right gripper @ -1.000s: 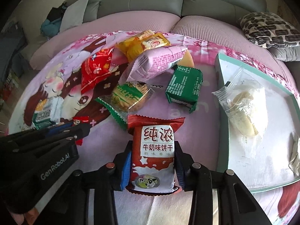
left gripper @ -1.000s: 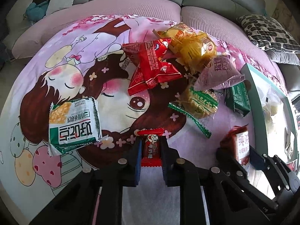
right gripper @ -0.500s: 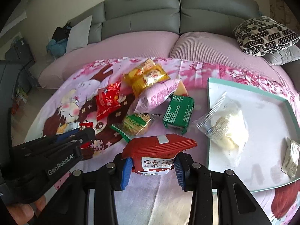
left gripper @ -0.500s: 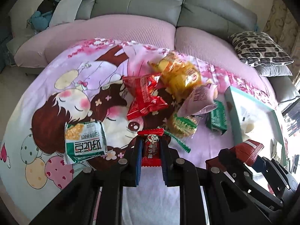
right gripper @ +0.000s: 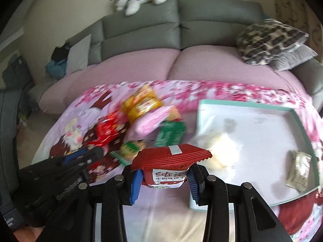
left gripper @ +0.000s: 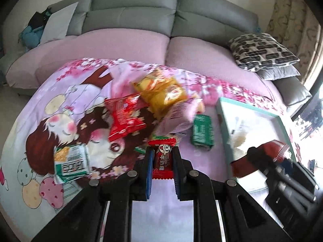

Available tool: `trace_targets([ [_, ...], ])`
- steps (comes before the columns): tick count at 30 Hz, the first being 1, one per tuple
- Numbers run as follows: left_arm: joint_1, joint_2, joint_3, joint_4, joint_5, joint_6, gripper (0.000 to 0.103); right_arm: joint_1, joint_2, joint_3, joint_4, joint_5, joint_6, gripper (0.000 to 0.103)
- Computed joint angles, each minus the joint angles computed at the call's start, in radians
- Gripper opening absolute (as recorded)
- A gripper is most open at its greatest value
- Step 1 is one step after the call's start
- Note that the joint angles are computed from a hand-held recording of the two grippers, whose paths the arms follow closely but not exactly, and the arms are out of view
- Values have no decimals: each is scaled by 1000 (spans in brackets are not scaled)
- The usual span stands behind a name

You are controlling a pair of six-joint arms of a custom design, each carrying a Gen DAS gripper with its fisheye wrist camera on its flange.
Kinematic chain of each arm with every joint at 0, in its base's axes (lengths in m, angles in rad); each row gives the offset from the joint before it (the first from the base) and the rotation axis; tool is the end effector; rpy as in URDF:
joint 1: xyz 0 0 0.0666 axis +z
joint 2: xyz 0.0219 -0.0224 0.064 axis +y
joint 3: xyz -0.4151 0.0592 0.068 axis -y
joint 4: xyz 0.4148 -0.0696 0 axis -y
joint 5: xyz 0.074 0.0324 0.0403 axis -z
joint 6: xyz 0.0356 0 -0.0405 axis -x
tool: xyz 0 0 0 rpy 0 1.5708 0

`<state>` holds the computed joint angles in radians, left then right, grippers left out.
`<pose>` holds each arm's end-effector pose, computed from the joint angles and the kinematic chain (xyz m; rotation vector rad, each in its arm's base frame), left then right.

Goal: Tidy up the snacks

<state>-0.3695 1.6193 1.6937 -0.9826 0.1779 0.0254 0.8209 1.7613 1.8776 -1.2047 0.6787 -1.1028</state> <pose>0.5482 -0.2195 0.4867 0.5033 2.4487 -0.3871 0.4435 0.4428 0.4833 0.5260 2.2716 -0.0003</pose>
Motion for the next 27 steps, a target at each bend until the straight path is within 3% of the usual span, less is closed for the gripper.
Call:
trace_targets([
  [12, -132, -8, 16, 8, 34, -86, 18, -24, -186, -194, -279, 115, -406, 42],
  [21, -240, 26, 42, -12, 32, -156, 18, -21, -266, -281, -397, 106, -570, 42],
  [27, -273, 54, 59, -20, 19, -163, 18, -34, -286, -324, -400, 60, -606, 42],
])
